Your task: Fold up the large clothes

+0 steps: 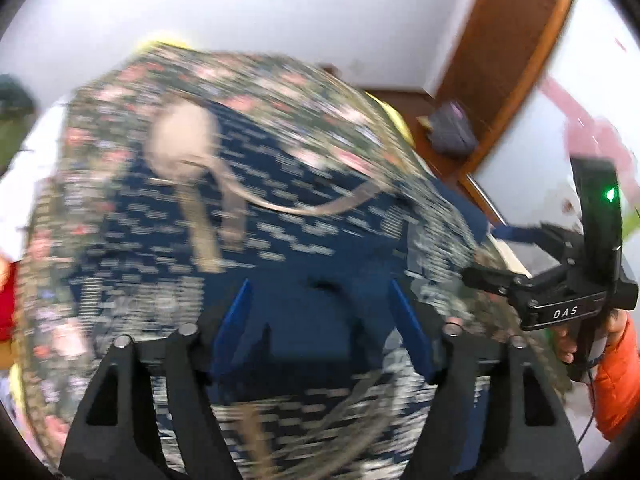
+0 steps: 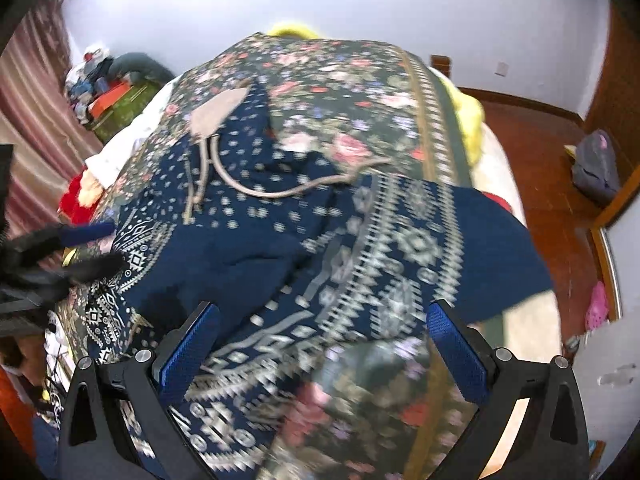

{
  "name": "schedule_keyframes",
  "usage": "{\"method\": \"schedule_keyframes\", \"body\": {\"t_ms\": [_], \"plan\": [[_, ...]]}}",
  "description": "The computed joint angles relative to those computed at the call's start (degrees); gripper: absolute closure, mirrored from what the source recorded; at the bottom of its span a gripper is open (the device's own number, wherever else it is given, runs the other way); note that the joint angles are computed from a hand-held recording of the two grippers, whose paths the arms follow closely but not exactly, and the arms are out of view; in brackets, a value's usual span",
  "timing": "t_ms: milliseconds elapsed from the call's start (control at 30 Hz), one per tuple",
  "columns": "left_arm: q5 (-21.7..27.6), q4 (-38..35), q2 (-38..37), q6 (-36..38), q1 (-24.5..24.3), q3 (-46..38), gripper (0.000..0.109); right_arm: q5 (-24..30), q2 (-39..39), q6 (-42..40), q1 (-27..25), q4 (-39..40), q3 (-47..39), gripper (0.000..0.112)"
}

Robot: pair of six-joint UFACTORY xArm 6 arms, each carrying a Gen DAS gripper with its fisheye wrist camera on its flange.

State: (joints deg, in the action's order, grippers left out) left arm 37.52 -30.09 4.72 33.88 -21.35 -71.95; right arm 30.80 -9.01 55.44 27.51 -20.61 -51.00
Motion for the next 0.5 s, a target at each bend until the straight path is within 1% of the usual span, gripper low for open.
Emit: {"method": "schedule_keyframes", "body": {"t_ms": [33, 100, 133, 200, 267, 300, 367, 433, 500], "plan": [[-1.01, 1.01, -0.02, -0.31, 1.33, 0.14, 0.036, 0.07, 1.75, -0.56, 0.40, 0.04, -1.75, 0.009], [-3.03, 5.70, 0.34, -3.57, 4.62, 0.38, 0.036, 0.21, 6.10, -1.97, 1.47, 0.00, -6.13, 0.009], [-3.82, 8.93, 1.16, -6.19, 6.83, 0.38, 0.036, 0.49, 8.99, -2.64, 2.23, -0.74, -9.08, 0.009], [-4.94, 12.60, 2.33, -8.93, 9.51, 0.76, 0.036, 1.54, 12.92, -2.64, 3.42, -3.39, -13.20, 0.009], [-6.19, 16.52, 4.21, -11.09, 12.16, 1.16, 0.036, 4.49, 17.97, -2.09, 4.68, -7.68, -18.63, 0.009], [-6.81, 18.27, 5.79, -12.33, 13.53, 1.02, 0.036, 7.48, 20.99, -1.56, 5.51, -10.21, -22.03, 0.010], [-6.40, 18.30, 7.90, -12.90, 15.41, 0.35, 0.036, 11.29, 24.99, -1.55, 6.38, -12.94, -26.25, 0.012], [-5.55, 15.39, 10.13, -11.31, 16.93, -0.41, 0.038, 13.91, 28.57, -2.88, 6.87, -13.56, -29.61, 0.022], [-4.22, 12.67, 11.47, -9.61, 17.73, -1.23, 0.045, 15.03, 30.07, -4.50, 6.65, -12.04, -30.53, 0.043]]}}
